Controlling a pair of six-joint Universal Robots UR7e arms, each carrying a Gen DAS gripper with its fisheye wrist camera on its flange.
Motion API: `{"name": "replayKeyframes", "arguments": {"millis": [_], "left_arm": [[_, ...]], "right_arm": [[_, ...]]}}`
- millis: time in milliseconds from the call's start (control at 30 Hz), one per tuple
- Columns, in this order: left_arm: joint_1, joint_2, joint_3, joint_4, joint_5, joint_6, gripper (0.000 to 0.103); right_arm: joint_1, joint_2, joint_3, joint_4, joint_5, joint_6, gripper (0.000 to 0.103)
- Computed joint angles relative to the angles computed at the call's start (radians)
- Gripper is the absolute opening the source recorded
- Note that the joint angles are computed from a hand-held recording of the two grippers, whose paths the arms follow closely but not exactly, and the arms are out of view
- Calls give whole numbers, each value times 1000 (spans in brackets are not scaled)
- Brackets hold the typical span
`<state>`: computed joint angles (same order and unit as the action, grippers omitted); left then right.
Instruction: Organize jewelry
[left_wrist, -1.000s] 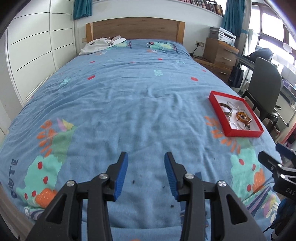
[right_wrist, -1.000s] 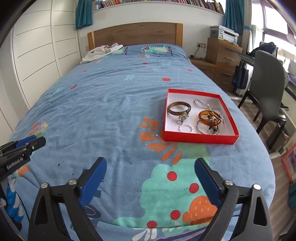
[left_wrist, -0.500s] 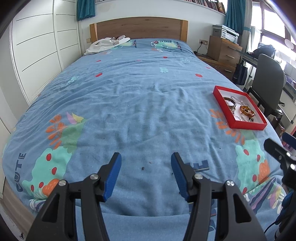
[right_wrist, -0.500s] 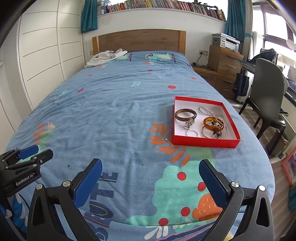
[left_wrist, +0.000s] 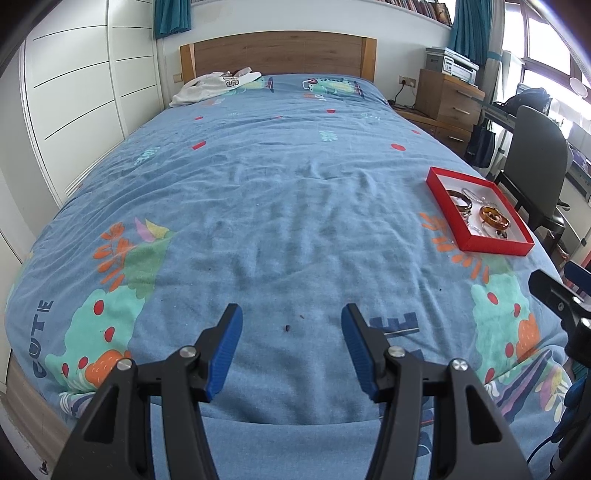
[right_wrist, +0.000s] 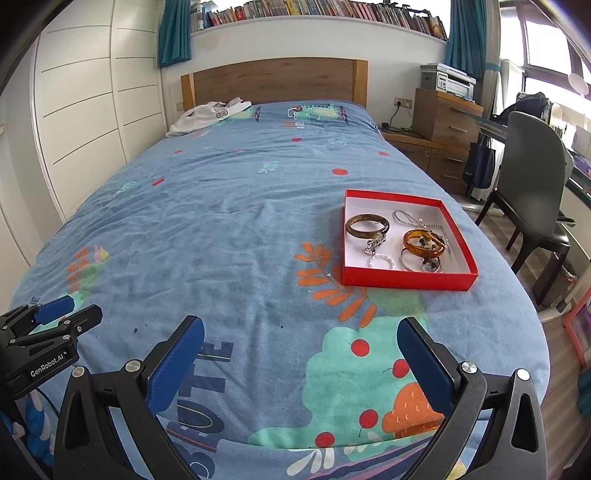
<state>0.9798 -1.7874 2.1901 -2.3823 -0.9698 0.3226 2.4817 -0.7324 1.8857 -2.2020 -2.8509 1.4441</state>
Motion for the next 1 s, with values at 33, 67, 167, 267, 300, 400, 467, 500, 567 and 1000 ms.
{"name": "replayKeyframes", "arguments": {"millis": [33,67,167,267,300,400,467,500,567,1000], "left_arm": [[0,0,0,0,0,1,54],[1,0,-1,0,-1,1,54],[1,0,0,-1,-1,1,54],[1,0,0,-1,-1,1,54],[2,0,1,-3,-2,3,54],[2,-2,2,-3,-2,3,54],[3,-1,1,-4,-2,5,54],[3,0,1,-4,-2,4,54],[3,-4,2,-5,-3,4,54],[9,-3,-7,5,-7,0,54]], "right_arm": [[-1,0,0,-2,1,-3,102],[-1,0,1,-7,2,-7,102],[-3,3,1,-16,4,-17,102],[-5,7,0,-28,7,-30,102],[-5,8,0,-33,8,-35,102],[-5,9,1,-35,10,-37,102],[-6,10,1,-34,12,-37,102],[-6,11,0,-34,13,-38,102],[-7,13,-1,-39,15,-43,102],[-11,21,-5,-53,23,-65,102]]}}
